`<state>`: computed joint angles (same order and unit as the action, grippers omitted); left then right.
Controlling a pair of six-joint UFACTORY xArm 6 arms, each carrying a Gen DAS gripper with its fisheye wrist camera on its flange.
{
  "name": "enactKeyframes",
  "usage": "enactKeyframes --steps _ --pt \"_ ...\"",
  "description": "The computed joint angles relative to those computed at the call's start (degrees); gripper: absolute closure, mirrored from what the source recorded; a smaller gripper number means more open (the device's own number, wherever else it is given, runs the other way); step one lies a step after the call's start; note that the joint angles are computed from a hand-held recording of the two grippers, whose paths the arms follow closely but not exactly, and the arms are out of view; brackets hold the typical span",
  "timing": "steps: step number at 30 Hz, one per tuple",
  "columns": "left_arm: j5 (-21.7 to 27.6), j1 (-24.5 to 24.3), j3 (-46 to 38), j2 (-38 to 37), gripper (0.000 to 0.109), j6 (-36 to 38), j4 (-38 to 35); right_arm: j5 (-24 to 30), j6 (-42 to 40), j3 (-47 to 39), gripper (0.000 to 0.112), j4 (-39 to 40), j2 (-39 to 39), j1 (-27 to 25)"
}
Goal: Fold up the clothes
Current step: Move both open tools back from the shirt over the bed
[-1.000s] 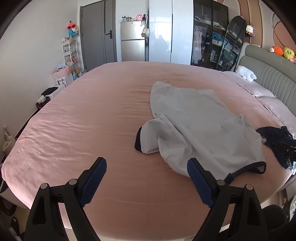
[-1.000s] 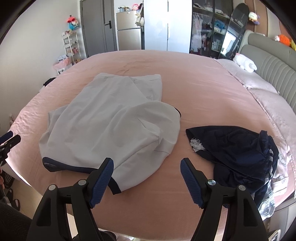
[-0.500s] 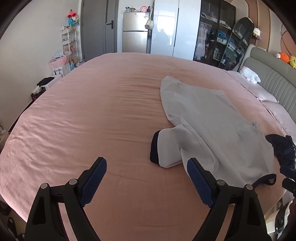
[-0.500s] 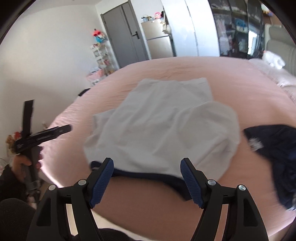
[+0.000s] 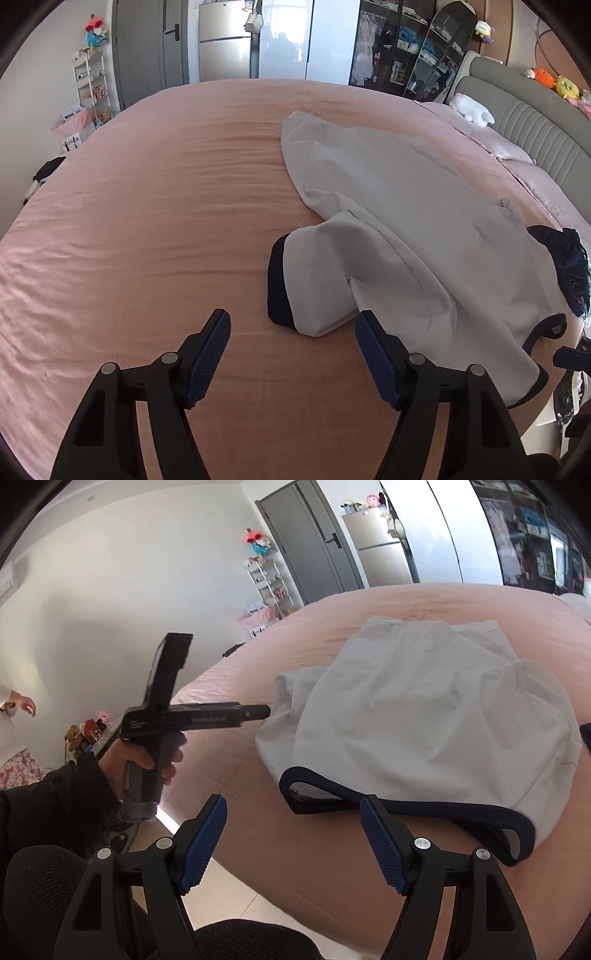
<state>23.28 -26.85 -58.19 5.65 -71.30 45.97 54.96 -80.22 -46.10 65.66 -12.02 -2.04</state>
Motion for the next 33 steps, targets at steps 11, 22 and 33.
enactKeyframes --steps 11,22,33 --pt "-2.4 1.4 0.7 1.7 0.055 4.8 -3.9 -9.5 3.4 0.0 0.054 -4.2 1.8 6.8" --pt "-0.1 1.0 3.5 -2.1 0.055 4.5 -3.1 -12.1 13.8 -2.3 0.063 -11.9 4.0 9.5" --pt "2.2 0.0 7.2 -7.8 0.055 1.3 0.3 -5.6 14.9 -1.7 0.063 -11.6 2.2 6.9"
